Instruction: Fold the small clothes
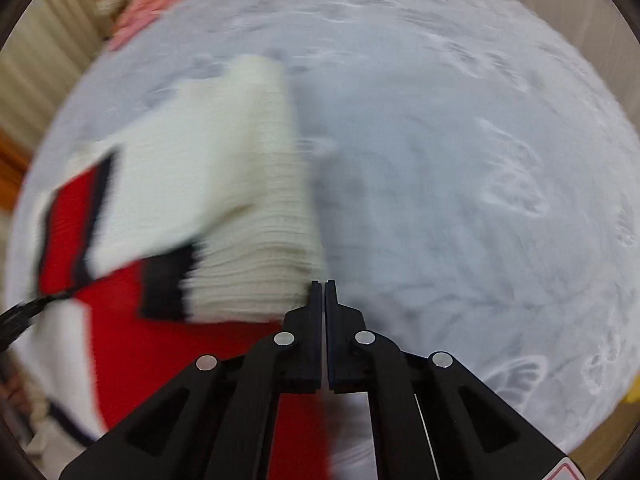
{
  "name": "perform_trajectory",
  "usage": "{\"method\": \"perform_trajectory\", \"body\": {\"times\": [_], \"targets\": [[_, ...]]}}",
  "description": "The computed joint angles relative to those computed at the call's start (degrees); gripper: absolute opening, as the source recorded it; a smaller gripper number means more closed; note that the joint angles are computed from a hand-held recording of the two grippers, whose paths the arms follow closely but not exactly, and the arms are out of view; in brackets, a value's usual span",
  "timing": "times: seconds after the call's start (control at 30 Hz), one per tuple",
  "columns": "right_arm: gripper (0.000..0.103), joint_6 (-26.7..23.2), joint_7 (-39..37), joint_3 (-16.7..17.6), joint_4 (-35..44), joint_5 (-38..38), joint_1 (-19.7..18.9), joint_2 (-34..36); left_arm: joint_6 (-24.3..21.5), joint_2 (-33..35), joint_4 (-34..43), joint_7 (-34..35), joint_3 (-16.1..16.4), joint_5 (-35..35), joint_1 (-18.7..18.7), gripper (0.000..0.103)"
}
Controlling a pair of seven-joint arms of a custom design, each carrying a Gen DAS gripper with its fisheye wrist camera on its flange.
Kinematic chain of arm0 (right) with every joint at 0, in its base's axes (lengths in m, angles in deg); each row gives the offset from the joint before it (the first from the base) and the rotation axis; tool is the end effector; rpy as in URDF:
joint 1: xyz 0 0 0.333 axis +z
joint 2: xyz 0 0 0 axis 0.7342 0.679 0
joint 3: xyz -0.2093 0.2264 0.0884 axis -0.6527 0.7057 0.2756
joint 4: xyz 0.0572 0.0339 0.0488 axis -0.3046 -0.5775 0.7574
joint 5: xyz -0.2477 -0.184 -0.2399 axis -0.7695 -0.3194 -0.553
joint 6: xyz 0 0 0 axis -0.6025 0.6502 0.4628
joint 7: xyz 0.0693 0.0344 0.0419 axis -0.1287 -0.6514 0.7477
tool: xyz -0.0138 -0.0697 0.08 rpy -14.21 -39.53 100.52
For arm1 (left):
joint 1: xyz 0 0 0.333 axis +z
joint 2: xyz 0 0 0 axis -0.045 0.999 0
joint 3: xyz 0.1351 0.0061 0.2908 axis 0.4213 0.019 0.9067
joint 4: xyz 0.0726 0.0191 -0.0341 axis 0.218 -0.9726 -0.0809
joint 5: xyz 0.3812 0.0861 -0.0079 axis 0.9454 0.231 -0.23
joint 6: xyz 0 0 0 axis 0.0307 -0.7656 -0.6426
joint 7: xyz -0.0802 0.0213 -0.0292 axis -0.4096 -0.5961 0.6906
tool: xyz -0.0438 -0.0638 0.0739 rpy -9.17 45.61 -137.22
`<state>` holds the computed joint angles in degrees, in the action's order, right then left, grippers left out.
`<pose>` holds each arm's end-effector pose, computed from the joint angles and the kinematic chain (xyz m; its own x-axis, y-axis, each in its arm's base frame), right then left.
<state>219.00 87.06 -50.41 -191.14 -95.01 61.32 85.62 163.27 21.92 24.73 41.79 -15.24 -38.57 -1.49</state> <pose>0.6085 0.1665 0.4318 -0.5367 -0.8381 -0.0972 -0.7856 0.5384 -0.3049 0.7941 -0.0218 0.4220 -0.1183 -0.9911 0.0612 -0.9569 0.0973 -0.2737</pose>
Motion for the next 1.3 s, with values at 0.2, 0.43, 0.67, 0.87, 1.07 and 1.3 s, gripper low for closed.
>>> {"method": "perform_trajectory", "body": {"times": [0.2,0.43,0.67,0.87,1.07,1.3], "targets": [[0.029,1.48,5.98,1.31,-11.73,-0.62,0.68,-13.62,8.77,-12.34,-16.97,5.8,-0.48,-0.75,1.67,0.06],[0.056,-1.98,5.12,6.06,-17.83,3.3,5.89,-23.95,12.92,-26.61,-34.83,14.54,0.03,-3.59,5.0,0.075],[0.065,-2.11,7.31,8.22,-23.98,10.36,11.55,-30.44,-2.87,-37.81,-46.6,19.58,2.11,-15.62,10.79,0.087],[0.067,4.33,12.75,9.03,-27.58,11.55,12.68,-32.01,-1.09,-45.09,-56.6,19.13,3.17,-20.61,11.32,0.087],[0.059,3.49,12.97,10.02,-24.69,6.01,12.22,-30.24,2.18,-44.41,-56.7,19.26,3.17,-21.35,10.26,0.048],[0.007,8.05,7.79,7.93,-24.63,9.62,13.56,-29.43,-5.99,-42.0,-50.79,22.69,3.62,-28.2,11.98,0.01]]}}
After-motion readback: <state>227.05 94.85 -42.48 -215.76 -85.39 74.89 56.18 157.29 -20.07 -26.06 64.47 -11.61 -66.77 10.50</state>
